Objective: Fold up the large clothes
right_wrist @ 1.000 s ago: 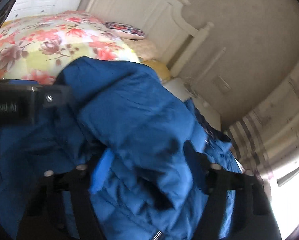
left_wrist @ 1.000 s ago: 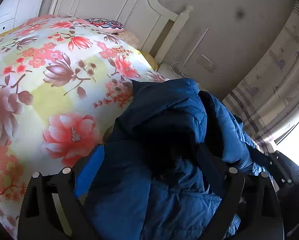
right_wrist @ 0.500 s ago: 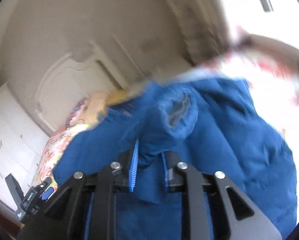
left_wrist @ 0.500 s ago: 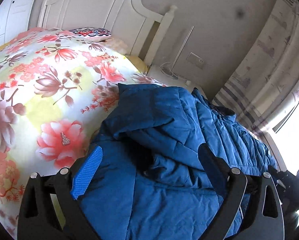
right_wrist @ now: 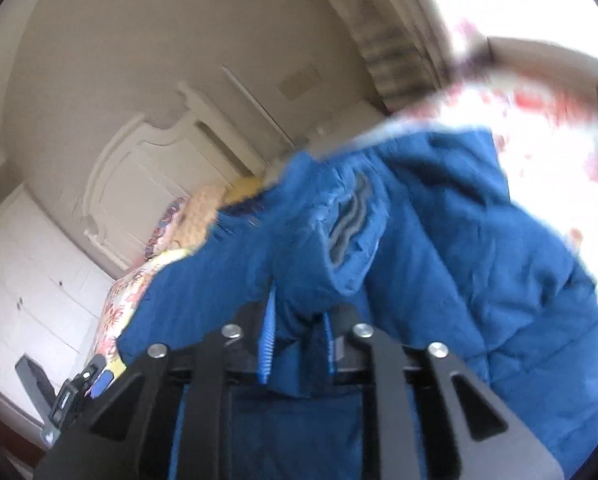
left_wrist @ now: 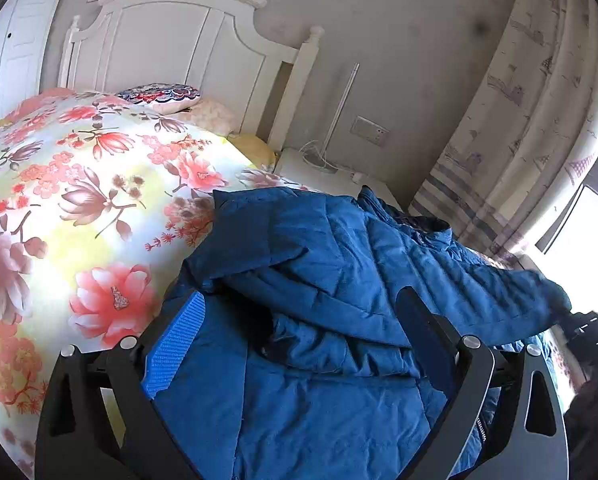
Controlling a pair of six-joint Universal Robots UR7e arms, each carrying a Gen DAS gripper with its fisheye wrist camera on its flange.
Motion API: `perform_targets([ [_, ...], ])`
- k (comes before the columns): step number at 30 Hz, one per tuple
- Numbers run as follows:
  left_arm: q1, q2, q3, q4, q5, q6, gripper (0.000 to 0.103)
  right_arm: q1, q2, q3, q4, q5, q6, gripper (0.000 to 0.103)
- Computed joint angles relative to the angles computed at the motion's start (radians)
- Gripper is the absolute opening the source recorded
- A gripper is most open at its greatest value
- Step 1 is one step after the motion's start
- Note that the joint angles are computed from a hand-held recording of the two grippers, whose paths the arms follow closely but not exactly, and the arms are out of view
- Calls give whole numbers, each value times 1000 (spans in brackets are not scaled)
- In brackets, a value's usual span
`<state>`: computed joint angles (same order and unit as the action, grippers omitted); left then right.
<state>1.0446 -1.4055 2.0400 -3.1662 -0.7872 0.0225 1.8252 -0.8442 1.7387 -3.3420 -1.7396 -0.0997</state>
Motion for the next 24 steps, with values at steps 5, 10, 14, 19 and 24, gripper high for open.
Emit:
perform_targets([
  [5, 12, -2, -9, 29, -12, -29, 93, 4, -23, 0, 16, -43, -9, 16],
  [10, 11, -4, -6, 28, -12, -28, 93, -24, -17, 16, 98, -123, 62, 20],
  [14, 15, -5, -8, 34, -17, -35, 93, 55, 2, 11, -53, -358, 43, 51],
  [19, 15, -3, -12, 46, -13, -37, 93, 153, 85, -108, -80, -450, -275, 62],
  [24, 17, -6, -9, 40, -11, -49, 93, 166, 204, -252, 151, -574, -337, 62],
])
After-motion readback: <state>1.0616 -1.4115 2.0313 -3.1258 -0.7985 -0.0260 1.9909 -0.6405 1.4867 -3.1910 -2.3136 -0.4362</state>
